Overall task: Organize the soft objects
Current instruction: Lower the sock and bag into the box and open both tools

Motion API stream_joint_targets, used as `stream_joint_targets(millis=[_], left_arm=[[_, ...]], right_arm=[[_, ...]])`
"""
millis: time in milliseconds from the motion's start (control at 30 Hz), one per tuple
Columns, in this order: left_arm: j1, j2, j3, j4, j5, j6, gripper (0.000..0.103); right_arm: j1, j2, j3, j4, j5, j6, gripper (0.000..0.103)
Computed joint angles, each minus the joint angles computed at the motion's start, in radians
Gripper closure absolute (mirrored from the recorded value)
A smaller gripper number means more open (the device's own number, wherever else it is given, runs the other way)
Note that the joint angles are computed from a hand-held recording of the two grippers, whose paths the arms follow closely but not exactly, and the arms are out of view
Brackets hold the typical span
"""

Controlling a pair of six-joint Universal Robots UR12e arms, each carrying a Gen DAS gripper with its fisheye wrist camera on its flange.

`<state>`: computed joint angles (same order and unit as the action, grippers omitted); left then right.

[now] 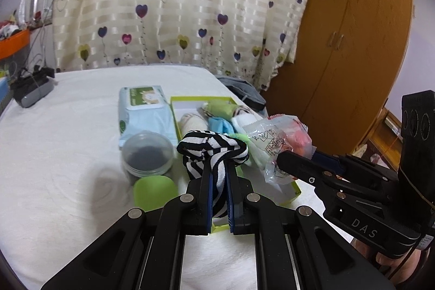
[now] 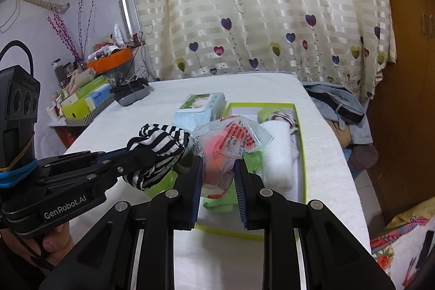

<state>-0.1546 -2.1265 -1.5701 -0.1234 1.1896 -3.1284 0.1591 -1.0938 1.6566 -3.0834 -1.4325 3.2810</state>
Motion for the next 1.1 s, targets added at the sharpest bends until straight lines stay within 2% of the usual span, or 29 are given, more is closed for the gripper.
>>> stream_joint_targets(millis=[367, 567, 900, 1100], left_arm=[[-0.019, -0.026, 0.026, -0.063, -0.050, 0.063, 0.095], [-0.029, -0.043, 0.049, -0.134, -0.067, 0.110, 0.095], [-0.041, -0.087, 0.115, -0.240, -0.038, 0.114, 0.095], [-0.042, -0.093, 0.119, -0.242, -0.037, 0.124, 0.095]], right_arm=[[-0.028, 0.001, 0.025, 0.051, -0.004, 0.024, 0.079], [-0.038, 0.006, 0.028, 0.094, 0.009, 0.016, 0.079], [-0.045, 0.035, -0.010, 0.166, 0.042, -0.018, 0.079], [-0.045, 0.040, -0.016, 0.171, 0.026, -0.017, 0.077]])
